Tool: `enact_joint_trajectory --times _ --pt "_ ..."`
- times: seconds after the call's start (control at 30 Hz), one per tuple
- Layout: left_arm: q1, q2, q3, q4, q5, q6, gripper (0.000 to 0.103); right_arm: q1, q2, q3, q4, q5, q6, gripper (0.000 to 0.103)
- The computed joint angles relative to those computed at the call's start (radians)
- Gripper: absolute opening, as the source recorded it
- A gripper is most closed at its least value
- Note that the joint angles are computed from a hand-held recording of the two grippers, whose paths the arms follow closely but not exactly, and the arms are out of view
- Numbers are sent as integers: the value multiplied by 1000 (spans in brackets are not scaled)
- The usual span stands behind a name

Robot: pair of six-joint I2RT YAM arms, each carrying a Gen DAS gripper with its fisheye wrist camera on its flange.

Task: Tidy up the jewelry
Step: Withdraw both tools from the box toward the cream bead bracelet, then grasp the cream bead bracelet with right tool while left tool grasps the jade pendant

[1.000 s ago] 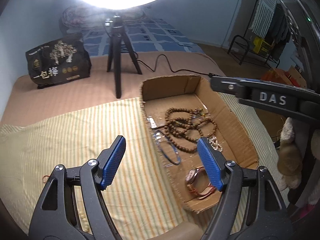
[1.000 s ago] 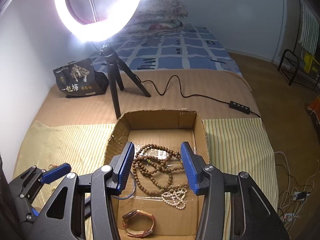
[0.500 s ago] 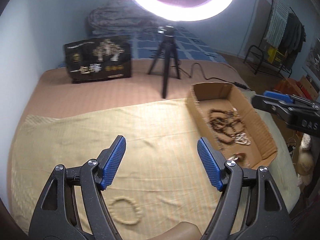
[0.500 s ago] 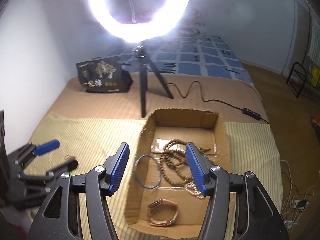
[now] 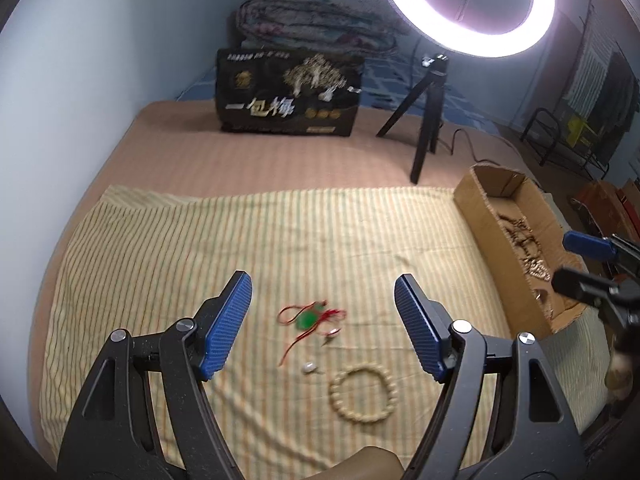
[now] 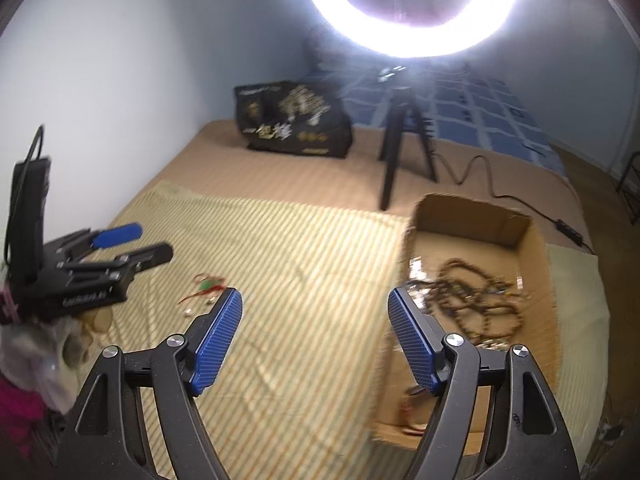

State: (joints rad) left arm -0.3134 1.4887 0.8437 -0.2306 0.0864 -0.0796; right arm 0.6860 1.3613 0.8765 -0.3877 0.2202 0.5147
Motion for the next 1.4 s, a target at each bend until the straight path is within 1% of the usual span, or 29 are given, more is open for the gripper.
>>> enact_joint_trajectory --times 0.13,0.17,0.2,0.27,0.4,0.43,0.63,0.7,0.73,0.83,0.9,1.0,1.07,1.1,1.4 --pt "54 30 -19 14 28 34 76 48 69 31 2 -4 -4 75" --pt "67 36 -22 15 37 41 75 61 90 36 8 -6 -4 75" --pt "79 47 -23 17 50 45 72 69 107 39 12 -10 -4 75" --pt "101 76 -17 16 73 50 63 86 150 47 25 -30 -2 75" --pt "123 134 -3 17 112 58 56 118 233 69 50 -71 8 75" --pt "125 148 4 15 122 63 51 125 252 75 56 -80 8 75" --pt "104 196 -1 34 140 112 51 155 338 115 69 -128 -12 74" --pt "87 213 -10 50 126 133 48 157 361 122 75 -149 -19 66" --pt "80 225 -9 55 119 141 45 155 370 125 76 -159 -23 63" --pt "66 255 -10 72 100 159 45 155 410 142 78 -180 -30 59" --pt "59 275 -7 83 89 168 45 154 432 150 81 -196 -36 51" --pt "52 302 -2 103 72 177 45 154 456 162 82 -207 -43 48" --pt "48 322 4 117 54 182 40 155 468 172 83 -211 -46 46" --pt "47 332 8 121 52 184 40 152 474 177 84 -217 -48 43" --pt "28 365 28 147 38 198 40 150 553 247 72 -229 -64 36"
